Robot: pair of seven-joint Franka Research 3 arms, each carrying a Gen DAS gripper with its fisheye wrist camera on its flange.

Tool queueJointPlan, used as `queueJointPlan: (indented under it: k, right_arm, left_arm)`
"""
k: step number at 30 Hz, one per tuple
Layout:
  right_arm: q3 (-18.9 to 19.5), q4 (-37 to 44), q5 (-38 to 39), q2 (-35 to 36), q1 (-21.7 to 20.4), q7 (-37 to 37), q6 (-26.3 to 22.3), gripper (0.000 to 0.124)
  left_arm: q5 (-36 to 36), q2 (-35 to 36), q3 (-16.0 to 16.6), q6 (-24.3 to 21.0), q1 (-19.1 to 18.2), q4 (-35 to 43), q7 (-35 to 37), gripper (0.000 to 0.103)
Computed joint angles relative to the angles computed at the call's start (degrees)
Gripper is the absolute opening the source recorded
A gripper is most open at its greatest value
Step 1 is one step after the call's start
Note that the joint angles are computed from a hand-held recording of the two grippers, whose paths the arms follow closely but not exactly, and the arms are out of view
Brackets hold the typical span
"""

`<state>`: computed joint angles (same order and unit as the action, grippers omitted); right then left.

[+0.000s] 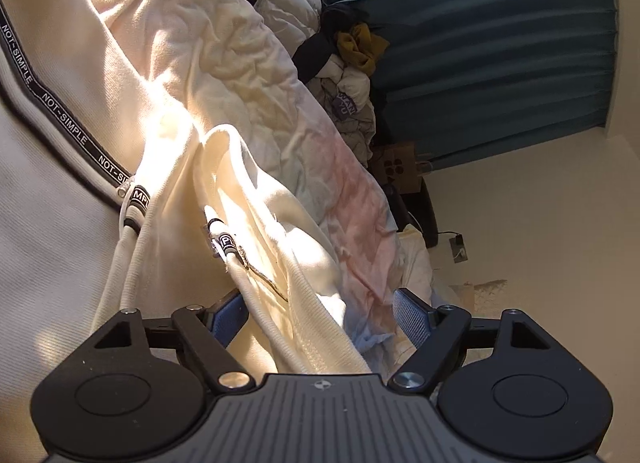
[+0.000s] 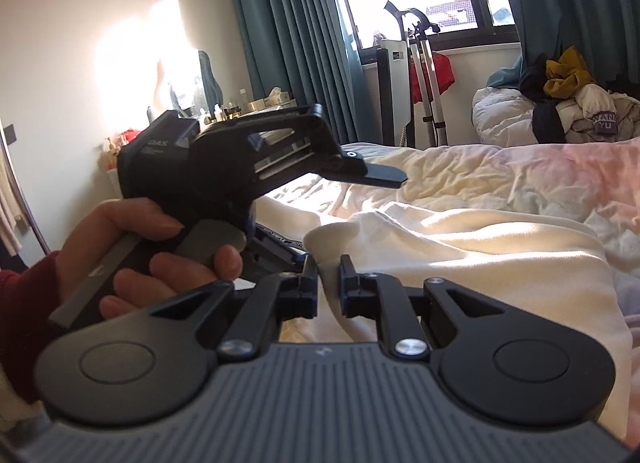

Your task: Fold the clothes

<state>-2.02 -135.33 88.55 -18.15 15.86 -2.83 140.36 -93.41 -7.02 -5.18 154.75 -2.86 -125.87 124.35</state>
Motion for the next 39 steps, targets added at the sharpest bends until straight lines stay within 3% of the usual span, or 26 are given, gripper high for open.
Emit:
queueJointPlan:
  k: [2, 4, 5, 9, 13, 16, 19, 25, 29, 33, 36, 39]
  right_arm:
    - [0.5, -0.4, -1.4, 0.0, 0.1, 0.1, 0.6, 0.013]
    - [1.1, -0.7, -2.8, 0.4, 0.4, 0.7, 1.6, 0.013]
    - [1.2, -0.8, -3.1, 0.5, 0.6, 0.7, 2.1, 0.013]
    - [0.8, 0.2, -3.4, 1.9, 0.9, 2.1, 1.3, 0.013]
    - [1.0, -0.1, -2.6, 2.2, 1.1, 0.7, 0.8, 0.013]
    - [1.6, 1.0, -5.8, 4.3, 1.0, 4.2, 0.8, 0.013]
    - [2.2, 2.7, -11.6, 7.9, 0.6, 11.5, 0.6, 0.013]
    - [1.8, 4.7, -11.7, 10.8, -0.7, 14.7, -3.2, 0.012]
    - [2.2, 3.7, -10.4, 9.8, -1.0, 12.6, -3.0, 0.014]
    - [2.0, 2.7, -11.0, 7.8, -1.1, 13.1, -3.3, 0.016]
    - [1.3, 2.2, -9.7, 6.4, -1.2, 13.2, -4.2, 0.018]
    - [0.6, 1.3, -7.9, 4.6, -1.2, 12.5, -4.9, 0.022]
  left_arm:
    - [1.5, 1.1, -0.6, 2.3, -0.2, 0.9, 0.9, 0.058]
    - [3.7, 2.6, -1.4, 6.1, -0.6, 1.9, 1.7, 0.032]
    - [3.8, 3.3, -1.6, 7.9, -0.8, 2.5, 2.4, 0.011]
    - [1.4, 3.5, -2.0, 10.9, -1.2, 3.7, 8.6, 0.008]
    - [6.9, 2.7, -2.2, 13.1, -1.6, 3.4, 8.8, 0.008]
    - [15.5, 4.0, -2.2, 15.2, -2.0, 1.9, 0.3, 0.010]
    - [12.6, 4.4, -2.0, 16.6, -2.5, 0.9, 0.8, 0.017]
    - [11.5, 0.6, -1.6, 18.8, -3.4, -1.6, 2.1, 0.042]
    - [20.3, -6.7, -1.5, 22.9, -3.6, -7.9, -7.8, 0.058]
    - [33.9, -17.6, -5.8, 22.6, 3.7, -17.0, -24.4, 0.066]
    - [43.1, -27.5, -10.9, 19.0, 12.7, -23.6, -34.0, 0.076]
    - [48.7, -37.1, -13.4, 13.9, 20.0, -28.5, -42.2, 0.083]
